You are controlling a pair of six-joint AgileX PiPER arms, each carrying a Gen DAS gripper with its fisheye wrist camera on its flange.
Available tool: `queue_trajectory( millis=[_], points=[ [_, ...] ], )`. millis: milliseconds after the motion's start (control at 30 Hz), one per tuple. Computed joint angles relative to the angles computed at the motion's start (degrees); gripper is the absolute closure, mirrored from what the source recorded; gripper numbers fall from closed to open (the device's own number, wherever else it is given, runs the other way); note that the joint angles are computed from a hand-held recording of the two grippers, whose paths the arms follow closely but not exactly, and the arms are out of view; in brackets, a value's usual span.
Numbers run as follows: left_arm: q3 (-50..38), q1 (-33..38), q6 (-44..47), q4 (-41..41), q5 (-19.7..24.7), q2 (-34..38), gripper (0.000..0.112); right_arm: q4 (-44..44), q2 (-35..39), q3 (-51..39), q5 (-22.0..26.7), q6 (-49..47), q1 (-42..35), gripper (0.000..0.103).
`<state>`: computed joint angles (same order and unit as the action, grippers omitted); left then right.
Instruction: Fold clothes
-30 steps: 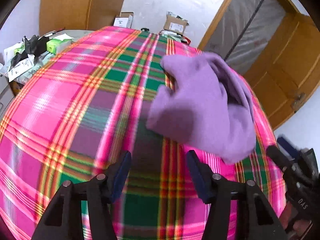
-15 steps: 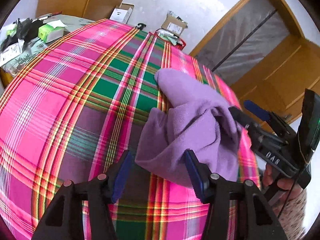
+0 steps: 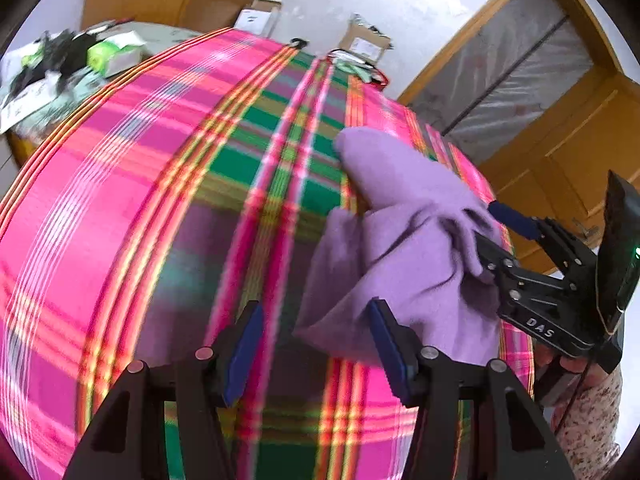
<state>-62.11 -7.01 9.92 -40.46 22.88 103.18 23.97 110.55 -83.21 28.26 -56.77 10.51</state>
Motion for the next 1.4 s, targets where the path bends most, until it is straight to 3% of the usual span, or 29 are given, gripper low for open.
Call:
queue_trajectory(
  millis=[67,233,300,467,567,633,767,867,1133,1233,1400],
  points=[
    [0.0,0.0,1.1,-0.8,0.2,0.3,0.057,-1.6,0.5,-0.1,-1.2,-0.3,0.9,0.036],
    [-3.0,-1.1,0.0,-0.1,1.8,2.9,0.057,-12.1,3.9,-3.9,-1.1,9.4,3.3,0.036],
    [-3.8,-1.2,-0.2,0.1,2.1,3.5,0.058,-12.6,4.6,-4.6,-0.7,9.9,3.5,0.040],
    [-5.2,-1.3,0.3,-0.2,2.6,4.6,0.059,-9.3,5.5,-6.5,1.0,9.4,2.5,0.082],
    [-5.1,-2.0,-0.7,1.6,1.6,4.6,0.064,-3.4,3.4,-4.9,-1.0,8.3,0.6,0.091],
    [-5.7,-2.5,-0.6,2.2,1.5,5.1,0.073,0.8,1.0,-2.2,-4.6,6.9,-0.4,0.091],
    [-6.6,-2.8,-2.8,5.0,1.5,5.5,0.097,13.8,-3.6,0.9,-5.4,0.6,-4.1,0.091],
    [-6.7,-2.8,-4.1,6.3,0.8,5.2,0.108,22.6,-7.8,3.8,-7.4,-4.9,-7.4,0.092],
    [-4.3,-2.0,-8.0,10.5,-4.5,0.3,0.110,37.5,-19.6,13.1,-6.8,-13.9,-19.9,0.092],
    [-3.2,-0.6,-4.8,7.2,-4.6,-2.3,0.110,40.0,-24.2,17.2,-5.0,-16.1,-25.4,0.092],
    [0.4,-1.3,-19.8,23.5,-9.0,-8.0,0.112,43.9,-29.6,22.1,2.3,-18.4,-37.4,0.092]
  ],
)
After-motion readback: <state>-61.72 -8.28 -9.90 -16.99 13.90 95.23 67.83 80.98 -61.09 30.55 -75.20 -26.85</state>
